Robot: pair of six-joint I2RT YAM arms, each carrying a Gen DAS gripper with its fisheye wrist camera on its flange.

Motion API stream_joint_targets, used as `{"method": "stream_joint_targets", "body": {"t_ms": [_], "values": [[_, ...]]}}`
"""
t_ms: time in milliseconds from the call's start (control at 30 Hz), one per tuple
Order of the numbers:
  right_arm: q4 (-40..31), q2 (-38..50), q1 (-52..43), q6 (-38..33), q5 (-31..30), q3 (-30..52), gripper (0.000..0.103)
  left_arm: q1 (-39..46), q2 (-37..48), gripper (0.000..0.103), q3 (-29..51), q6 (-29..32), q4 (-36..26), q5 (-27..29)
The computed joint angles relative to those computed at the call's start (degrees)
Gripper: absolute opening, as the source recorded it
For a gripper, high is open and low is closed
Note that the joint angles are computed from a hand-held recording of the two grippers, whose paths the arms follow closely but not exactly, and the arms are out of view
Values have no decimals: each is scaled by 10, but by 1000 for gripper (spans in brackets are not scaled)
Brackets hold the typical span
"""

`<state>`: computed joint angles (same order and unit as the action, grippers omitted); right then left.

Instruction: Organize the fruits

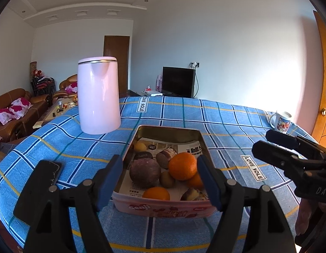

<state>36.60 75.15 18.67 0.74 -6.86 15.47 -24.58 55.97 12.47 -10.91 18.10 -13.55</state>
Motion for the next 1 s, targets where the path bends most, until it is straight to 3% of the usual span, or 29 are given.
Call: {"method": "stream_joint_targets", "body": {"t_ms": [133, 233, 500, 1000], "values": [[-3, -14, -1, 0, 5, -12, 74, -15, -15, 81, 5, -4, -17, -12], [-9, -39, -6, -1, 4, -27, 75, -32, -30, 91, 3, -6, -23, -31], [-39, -114, -29, 2, -5, -54, 75, -59, -46, 95, 5, -8, -35, -55], [-28, -129, -41, 5, -15, -71, 76, -79, -54, 101, 9, -9, -46, -76]]}}
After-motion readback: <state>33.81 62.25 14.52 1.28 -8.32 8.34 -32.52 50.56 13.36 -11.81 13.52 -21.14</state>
